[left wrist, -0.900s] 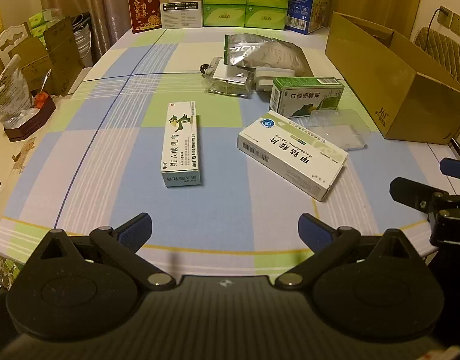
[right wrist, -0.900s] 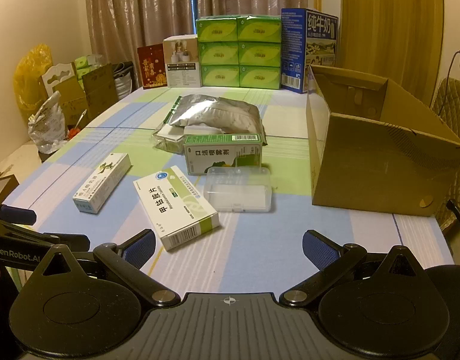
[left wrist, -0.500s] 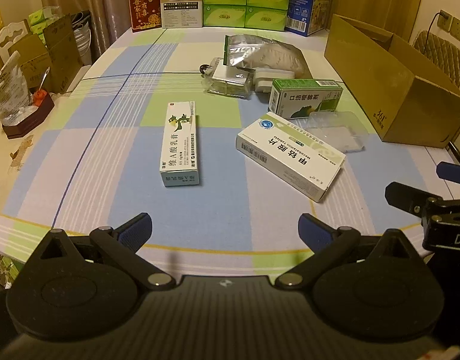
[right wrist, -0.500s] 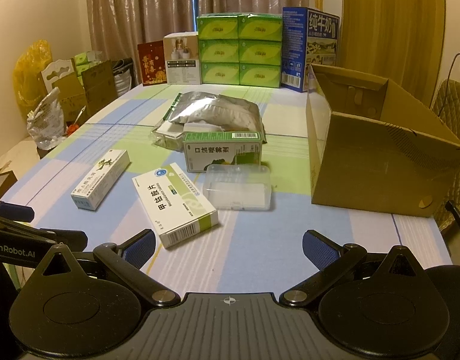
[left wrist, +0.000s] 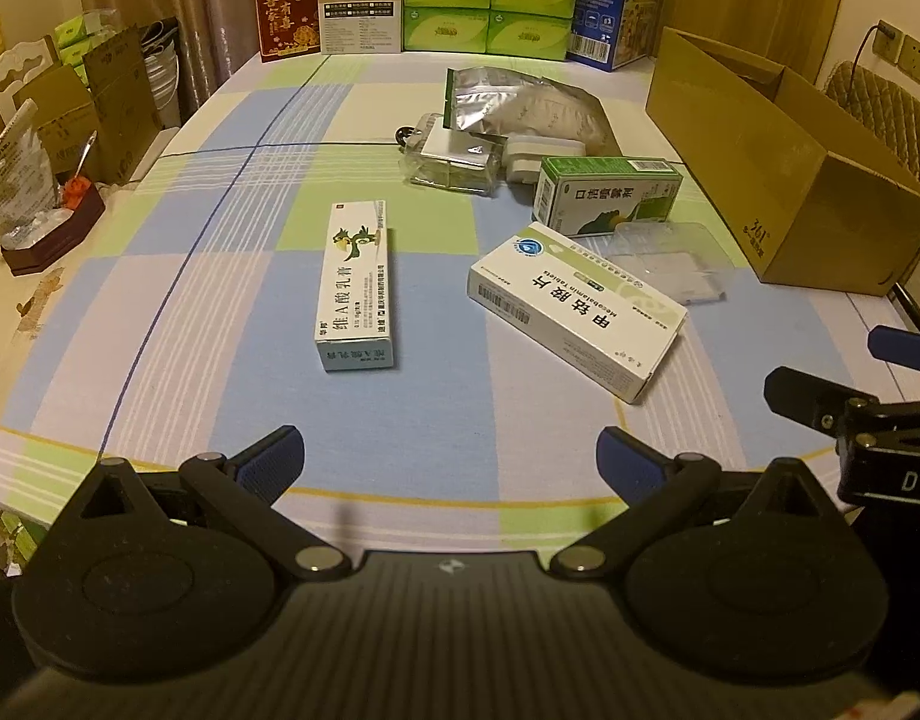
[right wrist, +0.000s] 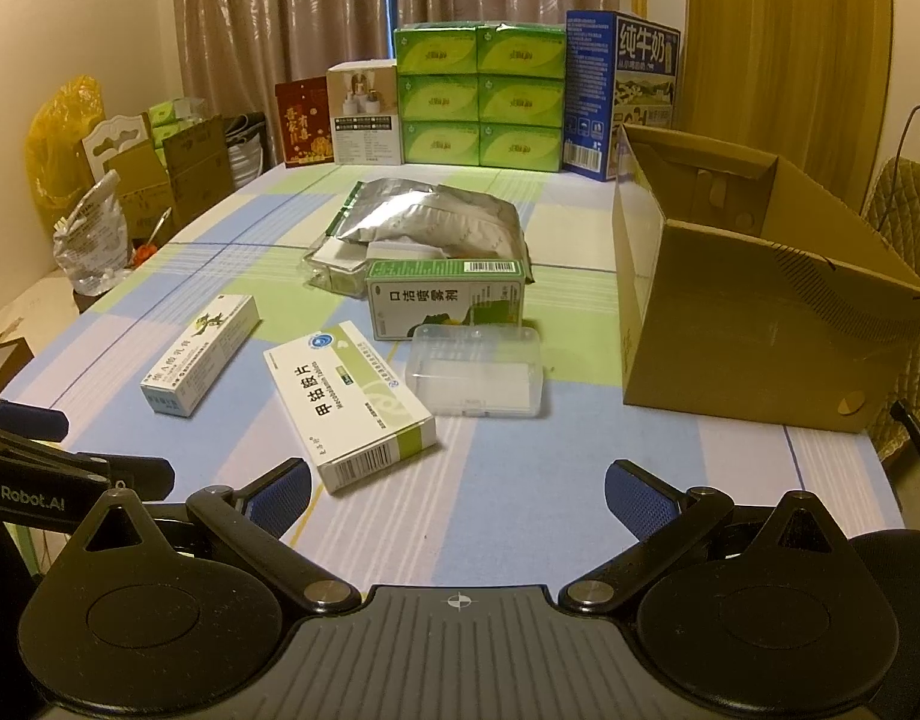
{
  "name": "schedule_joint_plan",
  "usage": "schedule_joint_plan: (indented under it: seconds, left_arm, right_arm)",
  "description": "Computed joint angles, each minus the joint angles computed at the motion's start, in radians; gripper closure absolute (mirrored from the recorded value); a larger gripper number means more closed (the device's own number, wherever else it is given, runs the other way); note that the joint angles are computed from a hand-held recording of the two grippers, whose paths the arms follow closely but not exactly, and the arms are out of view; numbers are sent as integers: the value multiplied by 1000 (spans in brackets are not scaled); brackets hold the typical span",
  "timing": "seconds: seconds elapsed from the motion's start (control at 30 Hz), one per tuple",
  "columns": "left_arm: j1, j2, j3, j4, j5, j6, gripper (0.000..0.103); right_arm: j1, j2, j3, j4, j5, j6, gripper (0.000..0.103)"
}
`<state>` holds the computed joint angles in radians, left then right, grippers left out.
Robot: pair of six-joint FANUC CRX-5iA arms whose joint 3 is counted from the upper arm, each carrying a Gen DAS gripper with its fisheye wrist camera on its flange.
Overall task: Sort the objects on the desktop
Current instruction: 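Move both tools toward the white medicine boxes on the table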
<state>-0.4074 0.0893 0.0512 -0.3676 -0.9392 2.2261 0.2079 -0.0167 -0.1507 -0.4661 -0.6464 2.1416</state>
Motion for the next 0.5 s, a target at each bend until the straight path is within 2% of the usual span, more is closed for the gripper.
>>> schedule_joint_plan:
  seconds: [0.37,0.5]
  left_arm:
    - [10,-17,-9,13,15,1,1]
    - [19,-20,0,5,15,-28,1]
  right_arm:
    - [7,4,2,19,-3,-15,2]
    - [-9,26,40,-41,-49,32,2]
